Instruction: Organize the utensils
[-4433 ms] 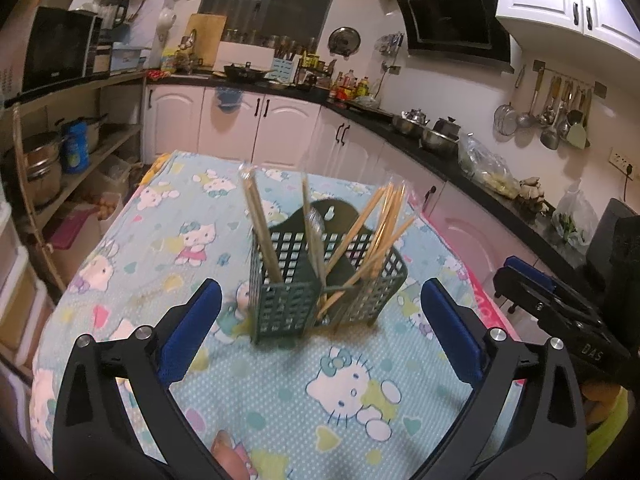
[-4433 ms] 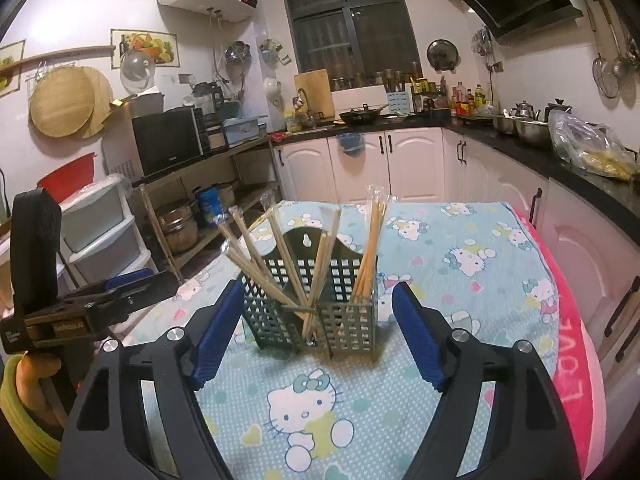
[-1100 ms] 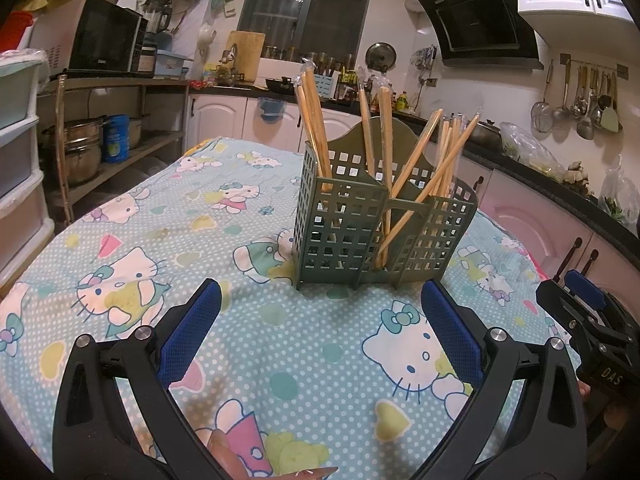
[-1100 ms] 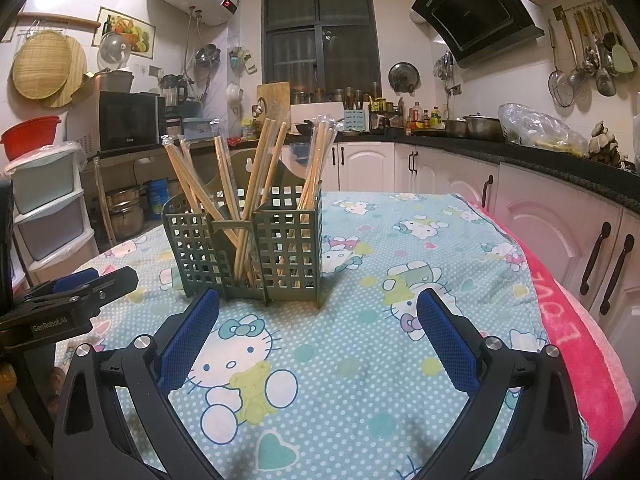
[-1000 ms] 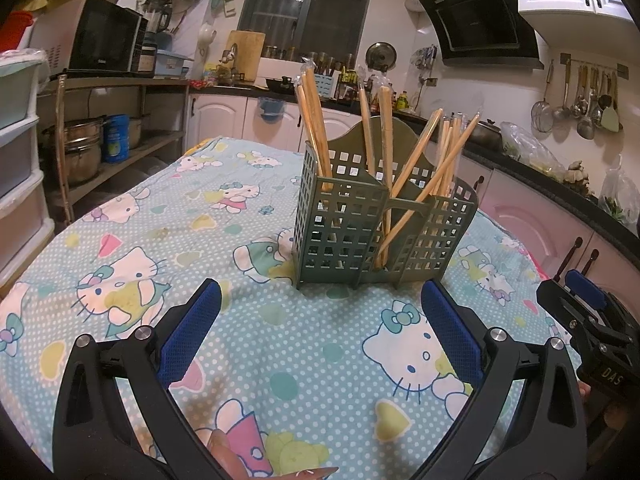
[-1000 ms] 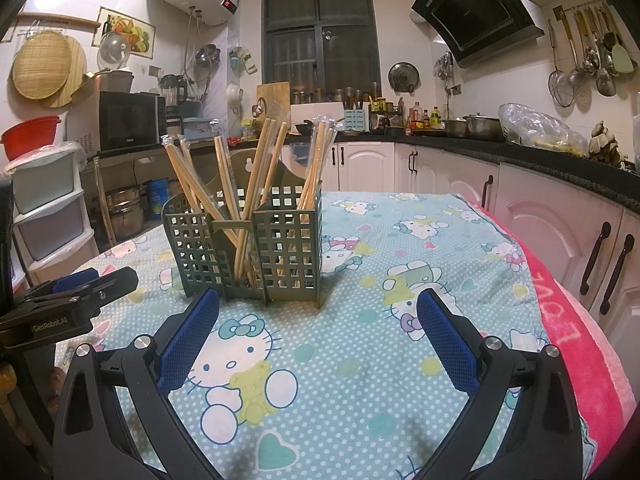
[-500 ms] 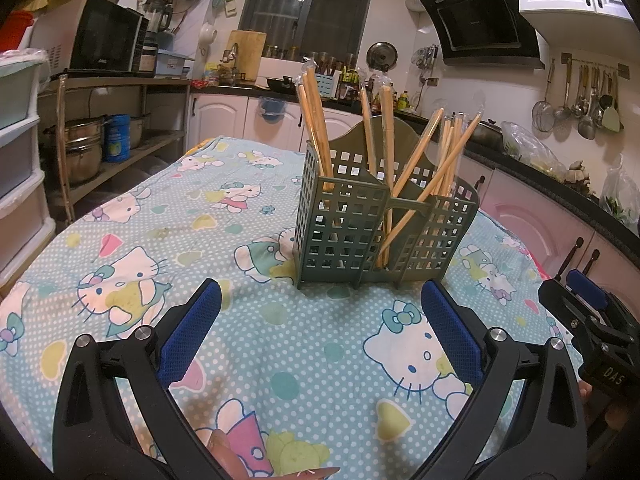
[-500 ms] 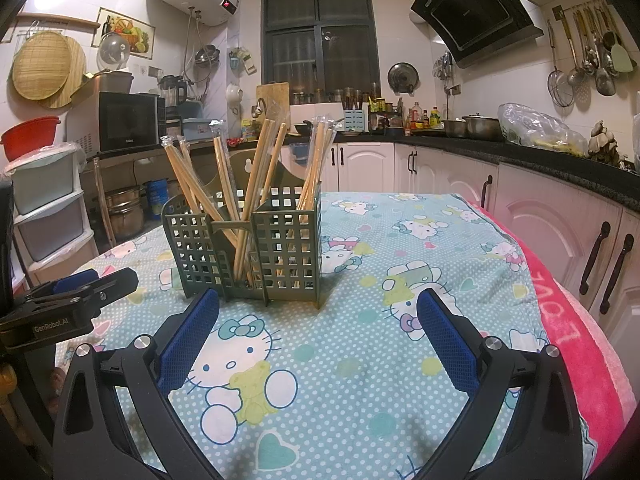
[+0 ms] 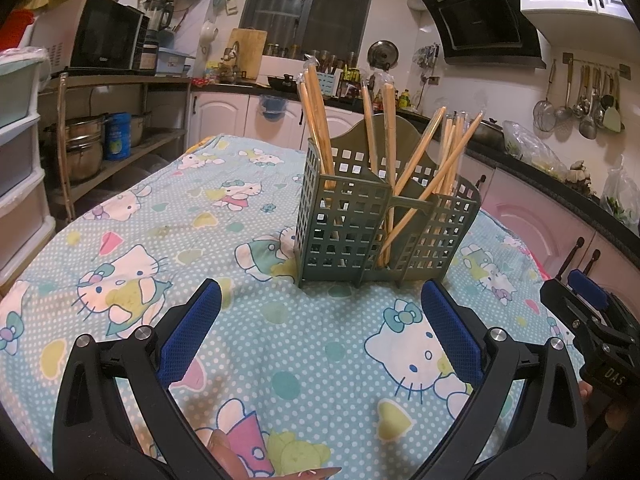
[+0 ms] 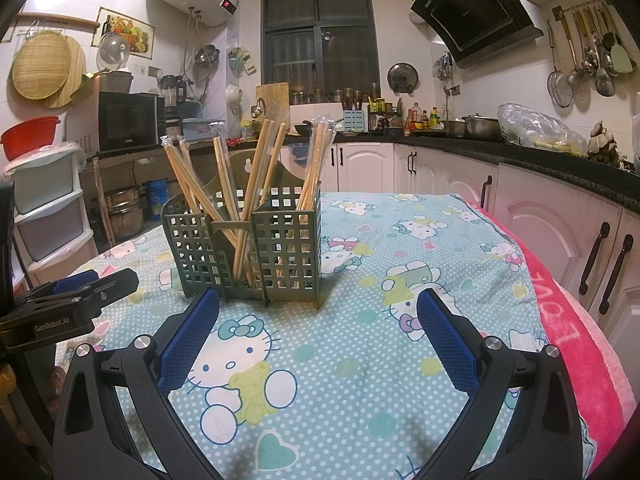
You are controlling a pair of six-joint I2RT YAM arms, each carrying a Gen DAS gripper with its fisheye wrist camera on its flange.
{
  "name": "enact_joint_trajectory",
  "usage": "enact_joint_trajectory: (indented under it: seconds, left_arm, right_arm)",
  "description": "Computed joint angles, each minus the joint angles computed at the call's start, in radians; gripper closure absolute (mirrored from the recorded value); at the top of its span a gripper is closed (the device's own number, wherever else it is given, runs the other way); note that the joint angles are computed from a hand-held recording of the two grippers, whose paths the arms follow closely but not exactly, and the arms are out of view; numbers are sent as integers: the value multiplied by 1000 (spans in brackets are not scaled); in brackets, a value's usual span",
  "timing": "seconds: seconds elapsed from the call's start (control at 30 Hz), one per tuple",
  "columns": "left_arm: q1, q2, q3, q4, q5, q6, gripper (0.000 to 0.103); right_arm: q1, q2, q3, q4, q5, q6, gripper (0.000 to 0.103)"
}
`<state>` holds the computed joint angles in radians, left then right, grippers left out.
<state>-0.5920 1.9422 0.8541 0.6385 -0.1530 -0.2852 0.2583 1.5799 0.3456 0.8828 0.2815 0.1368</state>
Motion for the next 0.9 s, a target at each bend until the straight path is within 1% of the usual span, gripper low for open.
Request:
enact_joint_trajectory:
  seconds: [0.2,0.3,0.4,0.43,0.6,0.7,0.77,0.8,0.83,0.9]
  left_arm:
    - [5,8,11,-20,8,-6,11]
    - [12,8,8,-13,29,-13,11]
    - [-5,10,33,-63,-38,-21,11]
    - [-8,12,40,-78,-42,-17,11]
    - [-7,11,38,-75,-31,-13,11]
    - [-1,7,57,-119,-28,-35,11]
    - [12,-1,75,-166,-15,-39,11]
    - [24,-7,94,-208,-10,-36,11]
    - [36,-6,115,-243,-5,-29,11]
    - [86,1,205,-393,-4,-11,11]
  right_arm:
    - [-1,7,2,1,-1,0,7]
    - [0,8,3,0,0,1,7]
    - [-4,17,9,-1,-3,2,7]
    - [-4,20,9,0,-5,2,7]
    - [-7,25,10,2,-7,2,7]
    - [-15,21,15,-14,-16,8,7]
    - [-42,2,26,-55,-37,26,7]
    - [-59,-11,40,-96,-40,32,7]
    - [-88,-28,79,-183,-31,28,7]
    - [-138,-25,171,-341,-16,-5,7]
